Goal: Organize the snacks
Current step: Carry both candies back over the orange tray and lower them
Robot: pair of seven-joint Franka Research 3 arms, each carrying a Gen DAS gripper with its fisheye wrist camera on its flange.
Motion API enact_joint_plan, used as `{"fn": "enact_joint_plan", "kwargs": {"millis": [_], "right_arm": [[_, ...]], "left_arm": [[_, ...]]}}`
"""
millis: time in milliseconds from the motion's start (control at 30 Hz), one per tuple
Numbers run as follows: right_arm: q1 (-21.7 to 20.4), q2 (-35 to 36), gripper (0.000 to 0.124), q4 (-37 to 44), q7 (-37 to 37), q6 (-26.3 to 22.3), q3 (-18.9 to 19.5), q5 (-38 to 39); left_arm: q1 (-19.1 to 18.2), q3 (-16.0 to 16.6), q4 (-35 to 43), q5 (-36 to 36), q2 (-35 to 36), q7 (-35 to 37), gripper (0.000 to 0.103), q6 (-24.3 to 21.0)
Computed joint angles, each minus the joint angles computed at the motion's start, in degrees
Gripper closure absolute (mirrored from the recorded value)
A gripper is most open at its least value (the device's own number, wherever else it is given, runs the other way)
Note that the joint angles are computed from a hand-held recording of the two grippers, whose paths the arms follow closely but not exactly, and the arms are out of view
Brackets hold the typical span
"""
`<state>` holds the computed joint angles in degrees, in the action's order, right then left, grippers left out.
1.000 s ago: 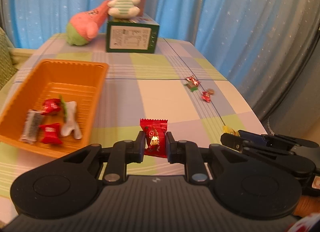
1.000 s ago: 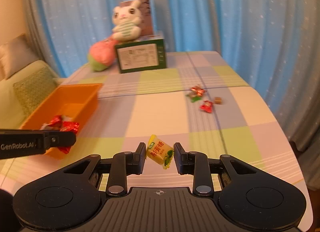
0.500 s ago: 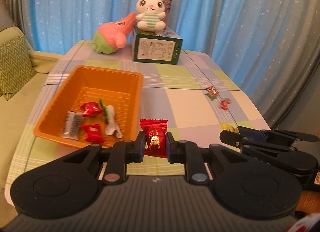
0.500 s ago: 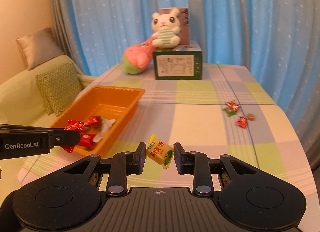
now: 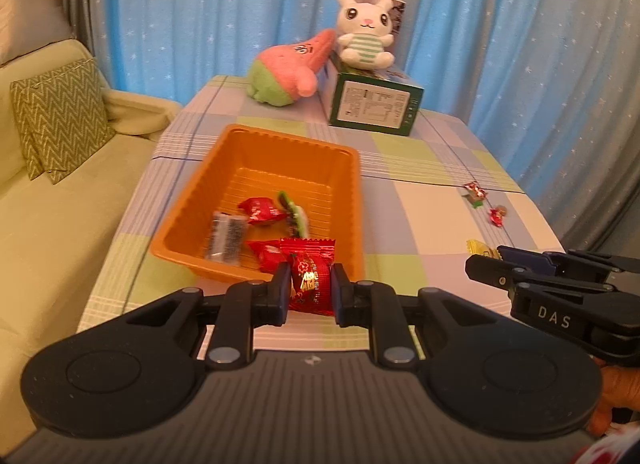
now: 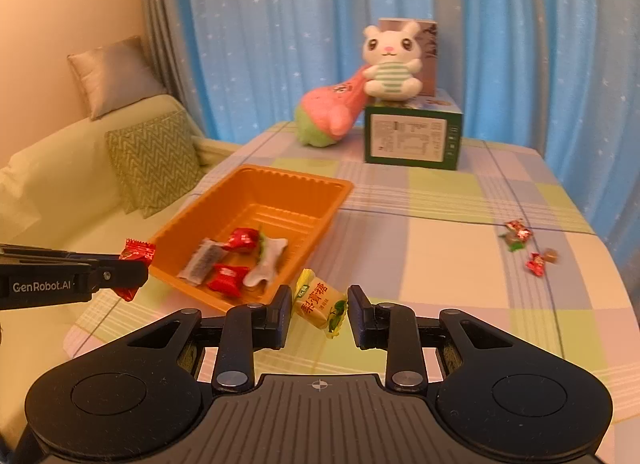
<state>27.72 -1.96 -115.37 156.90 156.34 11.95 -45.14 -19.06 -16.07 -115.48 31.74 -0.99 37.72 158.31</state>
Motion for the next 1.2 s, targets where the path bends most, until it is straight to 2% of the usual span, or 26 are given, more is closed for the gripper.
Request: {"fn": "enact_joint_plan", "kwargs": {"millis": [567, 900, 1200], "right_arm": [[4.4, 7.3, 0.093, 7.0, -5.5, 1.6, -3.5, 4.3], [6.9, 12.9, 0.093, 13.5, -9.3, 2.7, -6.8, 7.8], [8.8, 18.3, 0.093, 18.7, -14.8, 3.3, -9.8, 14.7]], "left_arm": [[1.7, 0.8, -1.0, -2.0, -0.2, 1.8, 0.085, 0.7], [2.1, 2.0, 4.2, -1.7, 4.6, 5.3, 0.085, -0.8], [2.0, 3.3, 9.9, -3.2, 10.1, 9.6, 0.085, -1.2]]}}
